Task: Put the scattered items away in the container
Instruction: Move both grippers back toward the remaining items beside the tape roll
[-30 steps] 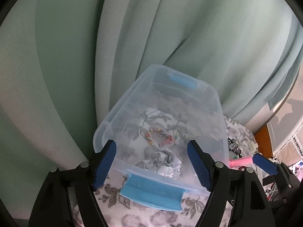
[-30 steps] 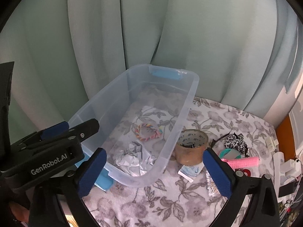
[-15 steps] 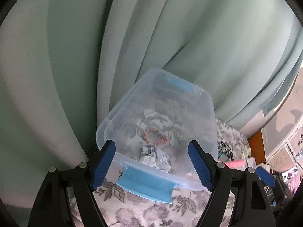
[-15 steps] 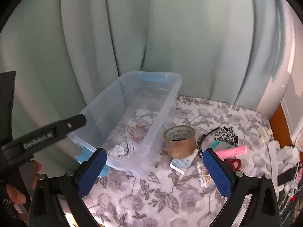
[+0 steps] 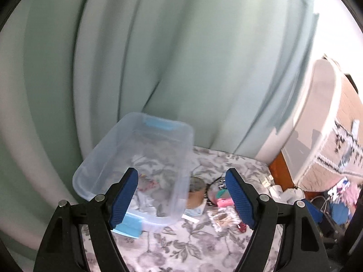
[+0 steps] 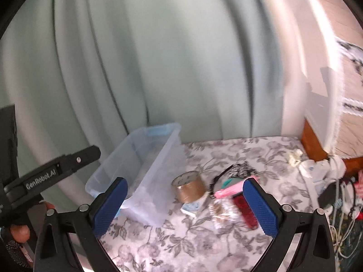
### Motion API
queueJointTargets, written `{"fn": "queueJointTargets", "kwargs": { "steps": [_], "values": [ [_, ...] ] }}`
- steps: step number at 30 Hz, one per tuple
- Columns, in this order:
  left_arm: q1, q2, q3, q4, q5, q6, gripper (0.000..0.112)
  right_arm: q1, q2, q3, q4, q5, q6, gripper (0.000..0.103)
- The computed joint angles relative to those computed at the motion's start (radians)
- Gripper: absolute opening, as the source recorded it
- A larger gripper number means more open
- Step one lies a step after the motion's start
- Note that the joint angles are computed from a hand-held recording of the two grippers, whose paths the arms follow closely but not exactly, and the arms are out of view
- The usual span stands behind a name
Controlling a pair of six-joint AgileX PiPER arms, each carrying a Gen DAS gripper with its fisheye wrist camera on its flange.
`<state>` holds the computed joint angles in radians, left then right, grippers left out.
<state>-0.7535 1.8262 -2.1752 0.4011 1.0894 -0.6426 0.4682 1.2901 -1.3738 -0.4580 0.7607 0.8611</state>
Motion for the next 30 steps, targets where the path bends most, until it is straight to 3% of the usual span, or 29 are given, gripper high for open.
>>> {"fn": "queueJointTargets", "kwargs": {
  "steps": [7, 9, 14, 21, 26, 30],
  "values": [
    [-0.126, 0.119, -0.209, 0.064, 0.096, 0.036, 0.081, -0.126, -0.151, 0.092, 0.052, 0.004, -0.034, 0.103],
    [-0.154, 0.147, -0.244, 0.075, 0.103, 0.053, 0.087, -0.150, -0.185, 0.120, 0.056, -0.001, -0.042, 0.103],
    [-0.194, 0.170, -0.225, 0.082, 0.051, 0.083, 0.097, -0.183, -0.227, 0.183, -0.001, 0.028, 0.017, 0.103],
    [-0.186, 0.136, -0.072, 0.052, -0.062, 0.024, 0.103, -0.253, -0.239, 0.246, 0.004, 0.022, 0.013, 0.103],
    [-0.158, 0.150, -0.016, -0.018, -0.114, 0.040, 0.103, -0.327, -0.204, 0.294, 0.153, -0.039, -0.113, 0.103],
    [-0.120, 0.190, -0.024, -0.132, -0.112, 0.096, 0.103, -0.358, -0.166, 0.322, 0.225, -0.048, -0.178, 0.103]
  ]
}}
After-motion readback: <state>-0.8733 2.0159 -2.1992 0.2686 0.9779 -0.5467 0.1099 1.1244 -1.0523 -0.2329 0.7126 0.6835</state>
